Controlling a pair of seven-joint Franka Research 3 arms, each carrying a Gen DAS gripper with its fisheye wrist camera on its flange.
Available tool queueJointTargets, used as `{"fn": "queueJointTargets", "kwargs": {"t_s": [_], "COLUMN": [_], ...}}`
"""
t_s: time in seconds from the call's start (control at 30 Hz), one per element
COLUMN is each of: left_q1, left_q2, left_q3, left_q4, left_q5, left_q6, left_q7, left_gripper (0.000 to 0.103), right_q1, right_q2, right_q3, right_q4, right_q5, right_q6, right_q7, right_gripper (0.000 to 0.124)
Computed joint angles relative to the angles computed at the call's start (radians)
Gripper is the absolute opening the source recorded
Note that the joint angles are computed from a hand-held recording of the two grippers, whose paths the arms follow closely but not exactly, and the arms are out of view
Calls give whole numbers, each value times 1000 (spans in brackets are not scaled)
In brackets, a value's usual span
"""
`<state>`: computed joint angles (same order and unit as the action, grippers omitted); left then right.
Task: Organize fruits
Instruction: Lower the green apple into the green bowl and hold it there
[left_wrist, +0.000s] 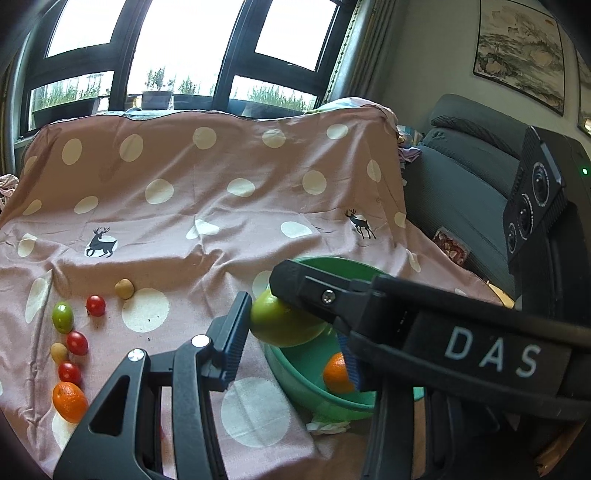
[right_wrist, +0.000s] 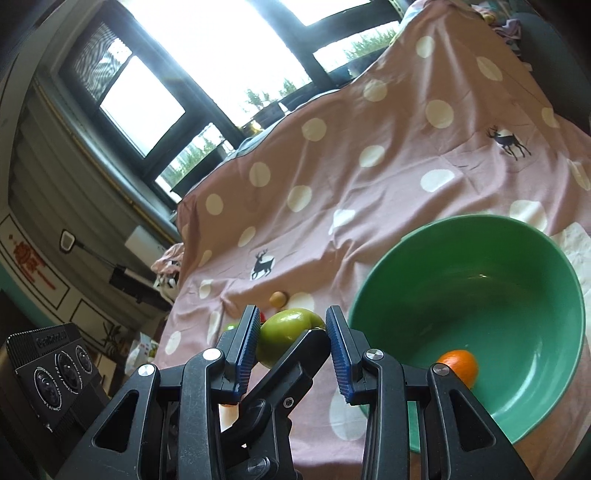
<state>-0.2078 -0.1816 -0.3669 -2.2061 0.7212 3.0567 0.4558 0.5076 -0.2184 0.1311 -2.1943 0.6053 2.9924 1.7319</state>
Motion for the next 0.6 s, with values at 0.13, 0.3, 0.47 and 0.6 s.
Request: {"fn": "queueJointTargets", "kwargs": {"t_s": [0.13,0.3,0.47,0.6], "left_q1": [-23,-53,-84,-104], "left_q2": [24,48,71,88], "left_q3": [9,25,41,51], "left_q4": [22,36,51,61], "left_q5": [-24,-60,-114,-160], "left_q6": [-9,-7,-14,-13], "left_q7": [35,76,135,184], "left_gripper": [44,44,44,44], "right_q1": [-7,-21,-32,-45], "right_q2": [-5,-18,-24,-27], "right_q3": [-6,-6,-6,-5], "right_q4": [-10,-29,-41,-48], "right_q5": [8,-1,-15,-32], "right_q6": [2,4,2,-5], "right_q7": [10,33,62,89], "right_gripper": [39,39,39,39]}}
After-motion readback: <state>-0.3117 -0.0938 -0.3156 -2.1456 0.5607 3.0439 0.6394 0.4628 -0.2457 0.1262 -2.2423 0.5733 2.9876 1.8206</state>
